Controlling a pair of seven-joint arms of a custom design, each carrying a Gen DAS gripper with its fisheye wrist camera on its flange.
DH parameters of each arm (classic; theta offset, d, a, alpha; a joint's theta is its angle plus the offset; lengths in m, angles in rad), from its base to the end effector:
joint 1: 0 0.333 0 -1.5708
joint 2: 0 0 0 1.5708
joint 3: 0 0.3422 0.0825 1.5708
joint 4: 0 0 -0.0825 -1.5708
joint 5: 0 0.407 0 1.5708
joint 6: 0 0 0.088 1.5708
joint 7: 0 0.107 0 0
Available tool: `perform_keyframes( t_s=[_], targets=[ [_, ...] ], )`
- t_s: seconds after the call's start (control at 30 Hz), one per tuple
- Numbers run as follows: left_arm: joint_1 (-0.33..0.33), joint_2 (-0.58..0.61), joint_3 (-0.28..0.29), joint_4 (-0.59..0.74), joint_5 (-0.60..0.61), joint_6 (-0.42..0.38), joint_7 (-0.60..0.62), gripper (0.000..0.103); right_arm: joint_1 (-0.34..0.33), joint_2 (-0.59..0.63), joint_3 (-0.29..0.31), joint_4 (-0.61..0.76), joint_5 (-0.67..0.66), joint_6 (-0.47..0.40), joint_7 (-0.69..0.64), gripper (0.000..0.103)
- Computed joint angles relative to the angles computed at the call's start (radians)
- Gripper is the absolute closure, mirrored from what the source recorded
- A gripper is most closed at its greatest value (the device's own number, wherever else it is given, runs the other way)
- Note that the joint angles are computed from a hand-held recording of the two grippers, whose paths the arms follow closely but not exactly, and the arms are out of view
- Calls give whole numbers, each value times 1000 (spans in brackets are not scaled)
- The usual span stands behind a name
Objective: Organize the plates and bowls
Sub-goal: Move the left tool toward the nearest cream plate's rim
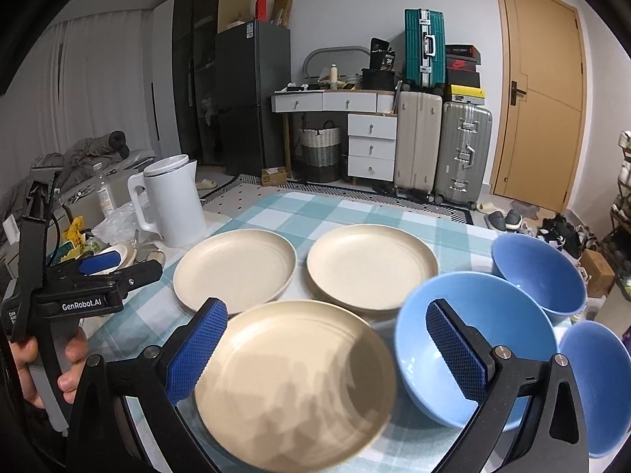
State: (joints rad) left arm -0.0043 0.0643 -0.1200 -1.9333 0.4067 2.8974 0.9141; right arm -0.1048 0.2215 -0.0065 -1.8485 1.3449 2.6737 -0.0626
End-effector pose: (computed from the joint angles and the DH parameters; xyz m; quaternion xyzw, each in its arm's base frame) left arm 0.6377 -0.1014 0.5743 -0.6899 0.5710 -0.3454 0.2804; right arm 0.6670 -0.1039 0.4676 -0.7362 0.4651 -0.2696 0.4111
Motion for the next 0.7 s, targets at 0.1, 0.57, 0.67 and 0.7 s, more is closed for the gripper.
perform_keyframes(
  t_s=[0.1,0.57,0.67,0.7],
  targets=[
    [11,13,-7,19,-59,-11,61,1,24,24,3,30,-70,30,74,0],
    [34,129,-12,176,-122,-134,126,0,40,186,25,219,-430,-4,474,0],
    [41,161,-10,211,-120,-158,126,0,41,218,33,258,-476,-27,521,0],
    [42,172,-8,222,-119,-165,122,0,41,228,36,269,-489,-32,532,0]
  ],
)
